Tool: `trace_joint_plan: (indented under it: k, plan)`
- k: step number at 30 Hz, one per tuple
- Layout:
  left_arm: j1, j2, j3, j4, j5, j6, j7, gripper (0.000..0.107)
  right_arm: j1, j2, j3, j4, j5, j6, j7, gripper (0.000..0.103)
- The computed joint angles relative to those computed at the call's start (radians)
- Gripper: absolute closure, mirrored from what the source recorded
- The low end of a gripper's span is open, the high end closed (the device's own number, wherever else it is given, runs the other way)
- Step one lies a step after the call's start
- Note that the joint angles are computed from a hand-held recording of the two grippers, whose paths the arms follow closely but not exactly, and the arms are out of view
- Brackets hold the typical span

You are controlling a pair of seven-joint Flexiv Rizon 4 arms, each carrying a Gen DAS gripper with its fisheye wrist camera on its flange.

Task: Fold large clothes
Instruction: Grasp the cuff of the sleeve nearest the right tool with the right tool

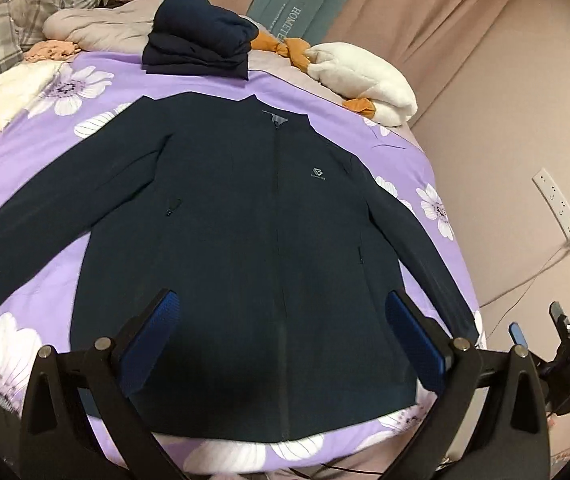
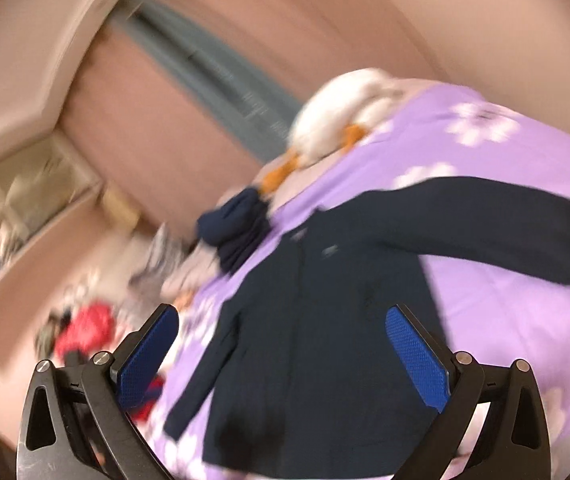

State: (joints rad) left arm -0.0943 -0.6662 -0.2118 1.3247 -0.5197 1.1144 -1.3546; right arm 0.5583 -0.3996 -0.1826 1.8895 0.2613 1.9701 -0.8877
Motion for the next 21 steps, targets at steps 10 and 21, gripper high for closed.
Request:
trace_joint_plan:
  k: [10,21]
  plan:
    - [0.018,-0.048,-0.072,-0.021,-0.118,0.044,0.101,0.004,-0.084,-0.033,0.037,0.106,0.153,0.006,0.193,0.001]
    - [-0.022,-0.121,0.017,-0.161,0.007,-0.045,-0.034,0.004,-0.137,-0.158,-0.040,0.035,0.053,-0.057,0.405,0.001]
